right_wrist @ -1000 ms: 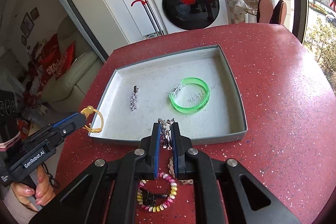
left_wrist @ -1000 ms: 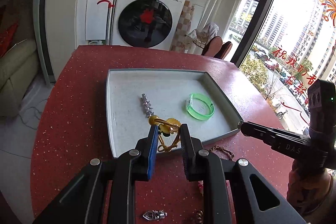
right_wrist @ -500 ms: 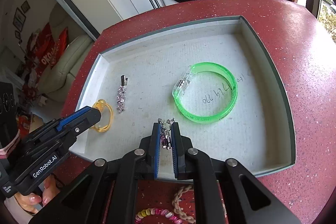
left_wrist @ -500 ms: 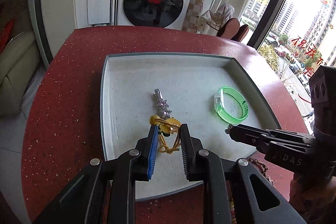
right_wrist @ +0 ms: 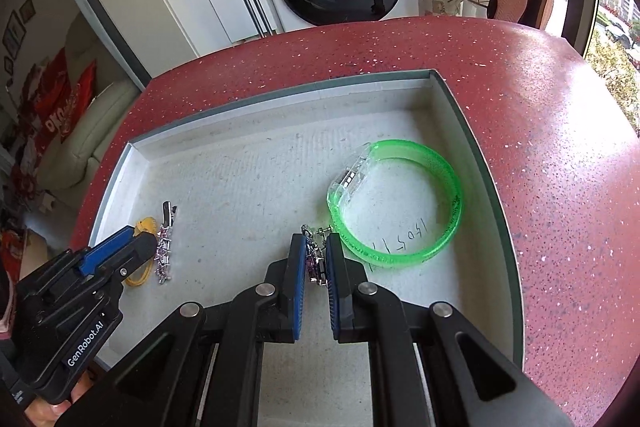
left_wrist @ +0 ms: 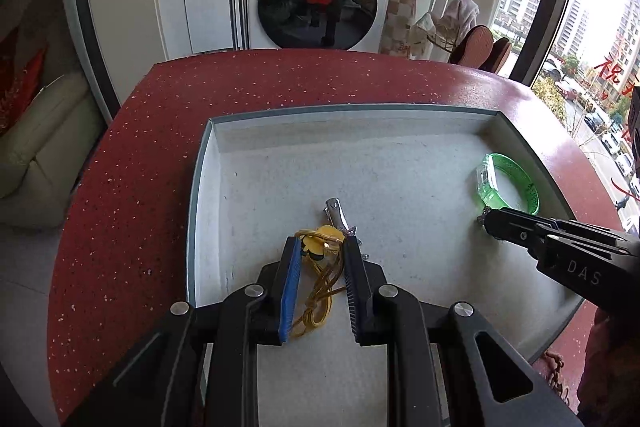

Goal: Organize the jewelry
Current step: 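Carry the yellow hair tie and silver charm into the tray and release both, then withdraw both open tools from the tray toward the remaining jewelry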

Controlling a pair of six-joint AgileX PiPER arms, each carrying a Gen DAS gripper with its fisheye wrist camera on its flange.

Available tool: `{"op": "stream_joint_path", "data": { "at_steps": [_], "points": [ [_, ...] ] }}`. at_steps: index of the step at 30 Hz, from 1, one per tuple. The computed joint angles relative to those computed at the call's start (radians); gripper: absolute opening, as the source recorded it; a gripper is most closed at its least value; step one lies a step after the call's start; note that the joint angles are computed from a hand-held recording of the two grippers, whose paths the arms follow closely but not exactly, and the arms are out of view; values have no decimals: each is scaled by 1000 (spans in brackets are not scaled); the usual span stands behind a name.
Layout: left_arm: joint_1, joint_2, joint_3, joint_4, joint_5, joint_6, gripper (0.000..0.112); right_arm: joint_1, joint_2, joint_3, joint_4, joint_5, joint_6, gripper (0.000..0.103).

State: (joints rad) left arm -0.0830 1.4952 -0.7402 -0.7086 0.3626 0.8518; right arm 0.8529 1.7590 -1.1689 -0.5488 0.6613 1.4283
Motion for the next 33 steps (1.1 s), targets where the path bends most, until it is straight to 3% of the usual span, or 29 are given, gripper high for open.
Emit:
{"op": "stream_joint_path", "data": {
  "at_steps": [5, 7, 8, 13, 15, 16, 17, 19, 21, 27, 29, 33],
  "points": [
    [-46, -1, 15, 79, -80, -78, 39, 11, 6, -15, 1, 16, -12, 19],
    [-58, -8, 21, 130, -96, -125, 39, 9, -12, 1, 14, -2, -5, 46],
    [-61, -13, 23, 158, -98, -149, 39, 14, -24, 14, 2, -9, 17, 50],
    [-55, -56, 51, 147, -98, -129, 39, 38, -90, 61, -39, -30, 102, 54],
    [-62, -71, 53, 166, -98, -155, 54, 52, -115, 77, -57, -24, 138, 55],
    [-62, -87, 64, 153, -101, -145, 80, 64, -126, 82, -68, -13, 158, 56],
    [-63, -108, 77, 137, -116, -133, 90, 73, -137, 87, -76, -1, 173, 56],
    [-70, -139, 91, 128, -133, -120, 90, 93, -154, 93, -80, 25, 192, 57],
    [-69, -154, 79, 186, -99, -180, 90, 114, -176, 108, -92, 47, 222, 57],
    [2, -253, 97, 61, 4, -65, 91, 192, -215, 126, -106, 123, 276, 64],
    [27, -295, 111, 44, 37, -43, 103, 221, -225, 129, -108, 144, 297, 67],
    [71, -396, 150, 18, 83, -3, 103, 280, -238, 129, -116, 186, 341, 81]
  ]
}}
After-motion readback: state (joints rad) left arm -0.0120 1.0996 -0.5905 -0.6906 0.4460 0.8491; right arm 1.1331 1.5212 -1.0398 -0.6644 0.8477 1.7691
